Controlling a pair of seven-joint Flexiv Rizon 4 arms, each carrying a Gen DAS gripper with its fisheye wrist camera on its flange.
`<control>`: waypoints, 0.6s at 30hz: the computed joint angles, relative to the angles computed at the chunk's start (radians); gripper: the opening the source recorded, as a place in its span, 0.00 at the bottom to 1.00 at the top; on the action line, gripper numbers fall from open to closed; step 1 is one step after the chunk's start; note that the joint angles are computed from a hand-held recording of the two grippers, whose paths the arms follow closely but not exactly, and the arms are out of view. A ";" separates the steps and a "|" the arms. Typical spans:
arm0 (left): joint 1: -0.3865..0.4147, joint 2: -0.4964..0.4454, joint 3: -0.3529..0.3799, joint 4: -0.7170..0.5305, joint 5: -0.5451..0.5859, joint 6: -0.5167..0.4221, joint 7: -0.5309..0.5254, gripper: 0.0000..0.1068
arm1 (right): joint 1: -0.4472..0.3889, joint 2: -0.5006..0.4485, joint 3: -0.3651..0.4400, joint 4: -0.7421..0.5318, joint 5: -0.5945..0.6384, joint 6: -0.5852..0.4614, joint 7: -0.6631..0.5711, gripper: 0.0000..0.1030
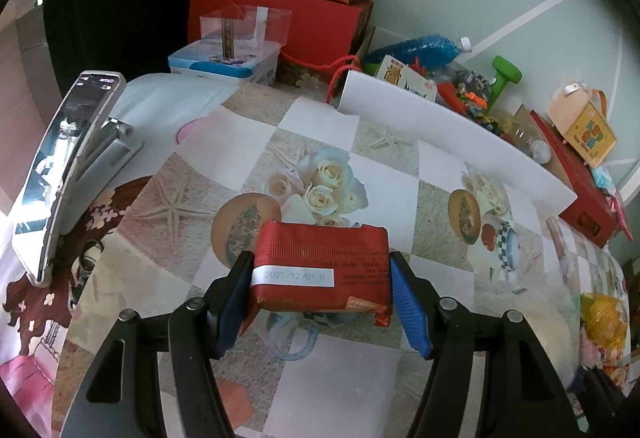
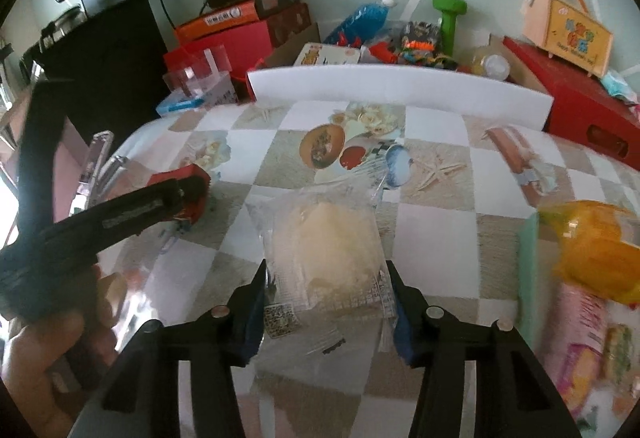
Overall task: Organize snacks
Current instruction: 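Carry the red box with the left tool while the right tool carries the bun over the tray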
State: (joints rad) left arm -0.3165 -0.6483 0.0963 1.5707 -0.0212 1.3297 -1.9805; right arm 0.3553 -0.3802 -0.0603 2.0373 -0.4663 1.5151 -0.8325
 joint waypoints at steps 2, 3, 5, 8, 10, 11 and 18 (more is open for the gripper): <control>-0.002 0.012 -0.003 0.013 0.001 0.014 -0.001 0.63 | 0.025 0.035 -0.033 0.032 -0.022 0.005 0.028 0.53; -0.006 0.017 -0.002 0.017 0.004 0.020 -0.002 0.63 | 0.044 0.062 -0.059 0.057 -0.044 0.010 0.054 0.53; -0.013 0.034 -0.005 0.035 0.012 0.047 0.002 0.63 | 0.061 0.106 -0.090 0.095 -0.092 0.018 0.104 0.53; -0.011 0.061 -0.033 0.064 0.009 0.070 0.038 0.63 | 0.088 0.164 -0.155 0.147 -0.219 0.043 0.217 0.53; -0.029 0.081 -0.025 0.071 0.023 0.066 0.058 0.63 | 0.110 0.211 -0.219 0.190 -0.349 0.066 0.329 0.53; -0.039 0.091 -0.018 0.073 0.030 0.060 0.064 0.63 | 0.112 0.229 -0.240 0.205 -0.411 0.076 0.379 0.53; -0.121 0.176 0.024 0.068 0.126 0.005 0.030 0.63 | 0.005 0.351 -0.256 0.297 -0.723 0.081 0.667 0.53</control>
